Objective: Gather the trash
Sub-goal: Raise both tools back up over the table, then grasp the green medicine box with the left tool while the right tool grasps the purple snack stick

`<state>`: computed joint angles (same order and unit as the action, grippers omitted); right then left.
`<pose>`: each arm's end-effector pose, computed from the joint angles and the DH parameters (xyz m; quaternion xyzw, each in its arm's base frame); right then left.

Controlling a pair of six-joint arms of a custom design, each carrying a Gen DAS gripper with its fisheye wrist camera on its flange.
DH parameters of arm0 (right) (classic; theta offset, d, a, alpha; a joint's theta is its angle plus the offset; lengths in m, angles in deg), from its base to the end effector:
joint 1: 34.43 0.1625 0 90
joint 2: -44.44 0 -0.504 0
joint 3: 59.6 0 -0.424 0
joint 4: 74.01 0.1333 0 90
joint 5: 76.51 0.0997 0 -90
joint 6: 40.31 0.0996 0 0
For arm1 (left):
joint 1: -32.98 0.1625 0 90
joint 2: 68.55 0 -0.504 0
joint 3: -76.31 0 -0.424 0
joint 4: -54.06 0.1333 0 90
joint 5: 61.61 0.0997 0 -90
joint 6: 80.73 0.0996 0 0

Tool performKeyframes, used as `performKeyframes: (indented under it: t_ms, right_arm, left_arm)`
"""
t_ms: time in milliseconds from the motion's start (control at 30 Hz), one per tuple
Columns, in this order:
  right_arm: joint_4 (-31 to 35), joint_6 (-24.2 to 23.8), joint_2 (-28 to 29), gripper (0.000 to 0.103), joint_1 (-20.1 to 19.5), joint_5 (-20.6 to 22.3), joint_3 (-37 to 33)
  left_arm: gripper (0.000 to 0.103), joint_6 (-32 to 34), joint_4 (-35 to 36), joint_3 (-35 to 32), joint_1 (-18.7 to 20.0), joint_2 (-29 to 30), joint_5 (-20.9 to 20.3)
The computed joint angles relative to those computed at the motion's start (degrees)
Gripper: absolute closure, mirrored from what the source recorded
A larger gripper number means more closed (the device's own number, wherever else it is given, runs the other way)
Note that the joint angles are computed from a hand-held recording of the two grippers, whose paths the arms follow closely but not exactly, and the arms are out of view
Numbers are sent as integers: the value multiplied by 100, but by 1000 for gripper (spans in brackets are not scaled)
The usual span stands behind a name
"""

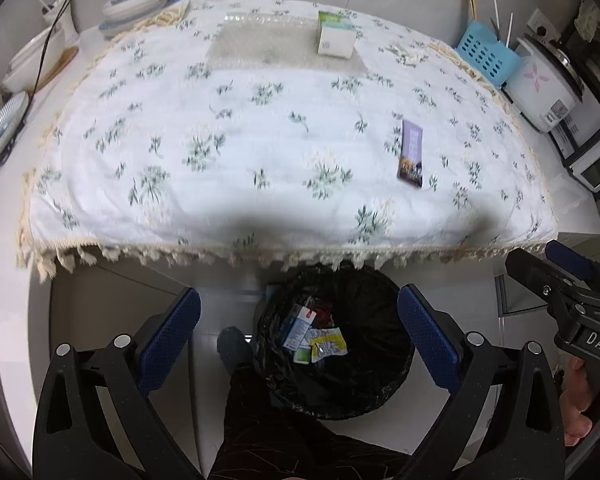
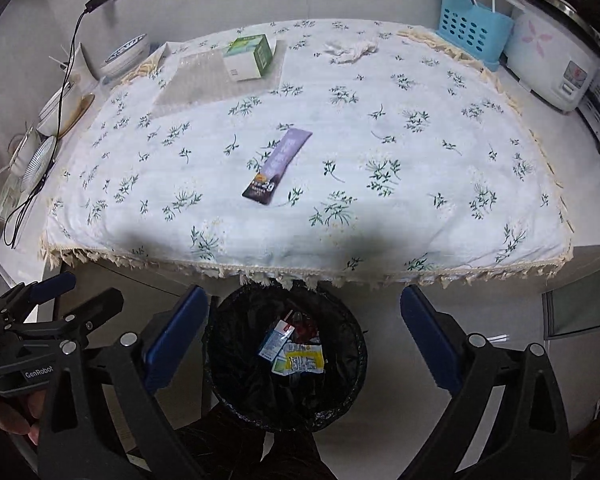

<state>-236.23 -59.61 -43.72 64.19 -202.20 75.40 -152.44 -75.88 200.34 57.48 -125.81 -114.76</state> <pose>0.1389 -0.4148 0.3266 0.1587 -0.9174 0.1804 0.3171 -0.3684 -0.3800 0.0807 0.0232 0.9255 -0.2060 0.3171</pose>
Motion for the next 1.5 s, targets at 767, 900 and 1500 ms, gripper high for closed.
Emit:
performKeyframes:
  t_ms: [767, 900, 1500]
  right_arm:
    - [301, 802, 1005, 10, 358, -175, -1199]
    - [332, 973, 1259, 10, 311, -261, -1364]
    - [1055, 2092, 1924, 28, -26, -405, -1814]
  left_arm:
    - [6, 1374, 571, -1296, 990, 4, 715]
    - [6, 1933, 364, -1690, 1281, 239, 733]
    - [7, 3680, 217, -3826, 2337, 1808, 513]
